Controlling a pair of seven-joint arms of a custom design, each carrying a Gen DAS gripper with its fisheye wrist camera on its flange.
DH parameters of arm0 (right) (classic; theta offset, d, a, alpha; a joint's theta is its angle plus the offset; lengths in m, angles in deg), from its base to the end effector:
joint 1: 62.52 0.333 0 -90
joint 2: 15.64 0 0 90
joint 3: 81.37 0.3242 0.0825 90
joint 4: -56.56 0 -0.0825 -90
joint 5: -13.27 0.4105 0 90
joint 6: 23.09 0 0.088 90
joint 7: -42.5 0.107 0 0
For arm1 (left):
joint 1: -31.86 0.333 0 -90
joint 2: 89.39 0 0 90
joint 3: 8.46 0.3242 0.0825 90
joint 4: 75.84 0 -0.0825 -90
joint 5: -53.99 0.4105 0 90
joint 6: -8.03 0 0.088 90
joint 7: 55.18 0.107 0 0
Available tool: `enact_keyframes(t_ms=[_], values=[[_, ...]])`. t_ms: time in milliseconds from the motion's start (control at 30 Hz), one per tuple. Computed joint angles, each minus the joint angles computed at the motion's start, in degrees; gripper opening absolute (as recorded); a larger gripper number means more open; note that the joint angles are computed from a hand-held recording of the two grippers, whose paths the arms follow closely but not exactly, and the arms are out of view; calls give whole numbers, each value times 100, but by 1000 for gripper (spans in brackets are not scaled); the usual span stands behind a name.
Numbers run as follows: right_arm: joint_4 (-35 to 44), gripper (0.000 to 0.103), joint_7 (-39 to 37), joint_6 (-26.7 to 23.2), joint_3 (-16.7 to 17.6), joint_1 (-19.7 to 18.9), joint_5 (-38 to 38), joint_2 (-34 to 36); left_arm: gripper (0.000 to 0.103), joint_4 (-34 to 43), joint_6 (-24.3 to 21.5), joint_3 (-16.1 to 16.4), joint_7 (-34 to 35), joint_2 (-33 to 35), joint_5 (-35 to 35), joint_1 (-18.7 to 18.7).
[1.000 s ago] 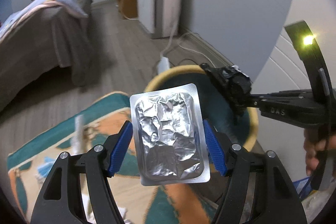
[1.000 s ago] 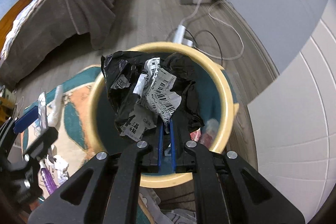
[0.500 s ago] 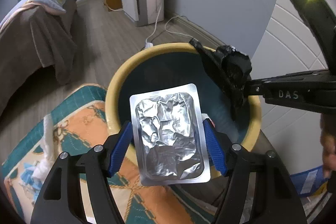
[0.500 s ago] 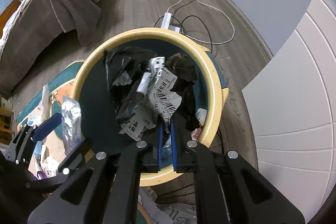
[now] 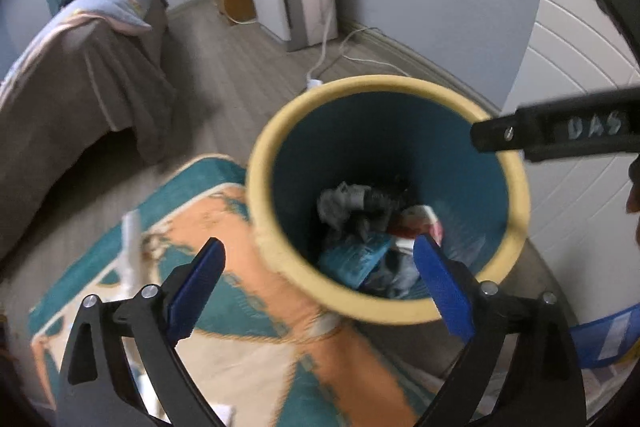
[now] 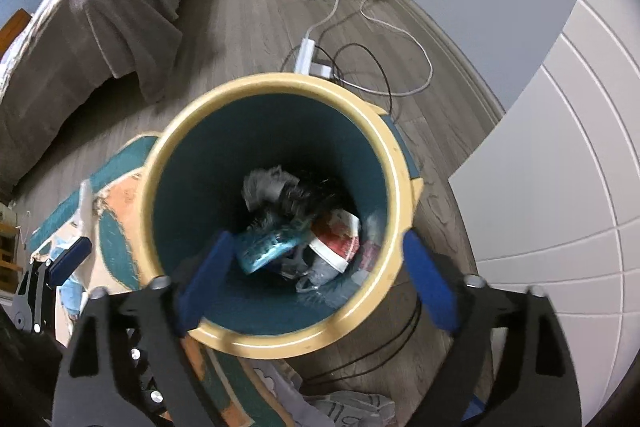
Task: Collect trash
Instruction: 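Open both tools over the bin to drop the foil pack and bag, then move both tools back over the cushion toward the spray bottle and tissue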
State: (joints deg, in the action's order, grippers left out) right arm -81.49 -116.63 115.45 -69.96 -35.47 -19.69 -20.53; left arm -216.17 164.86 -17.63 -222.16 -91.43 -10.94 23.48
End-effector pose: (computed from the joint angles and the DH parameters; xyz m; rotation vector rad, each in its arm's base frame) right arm 0.4000 0.3141 0.3439 -1.0050 2.6424 -0.4557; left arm 0.4934 -0.1191 0.3200 -0.6320 2.6896 -0.8466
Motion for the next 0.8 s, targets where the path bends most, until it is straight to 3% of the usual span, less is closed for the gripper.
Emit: enact_keyframes(t_ms=[133, 367, 567, 700, 800], values=[[332, 97, 30, -216, 48, 57, -112, 128, 95, -69, -87, 139, 116, -179, 9, 118], [1092, 97, -147, -578, 60, 255, -345, 545, 96, -161, -445, 473, 213, -558, 111, 394], [2373, 97, -530, -1680, 29, 621, -528, 1311, 96, -1, -721, 790, 199, -638, 300, 749], [2996, 97, -824, -1863, -75, 860, -683, 1728, 96, 281, -734, 934, 101, -413, 423, 1059], [3686, 97, -1111, -2406, -146, 1111, -773, 2154, 96, 451, -695, 960, -78, -220, 586, 1283]])
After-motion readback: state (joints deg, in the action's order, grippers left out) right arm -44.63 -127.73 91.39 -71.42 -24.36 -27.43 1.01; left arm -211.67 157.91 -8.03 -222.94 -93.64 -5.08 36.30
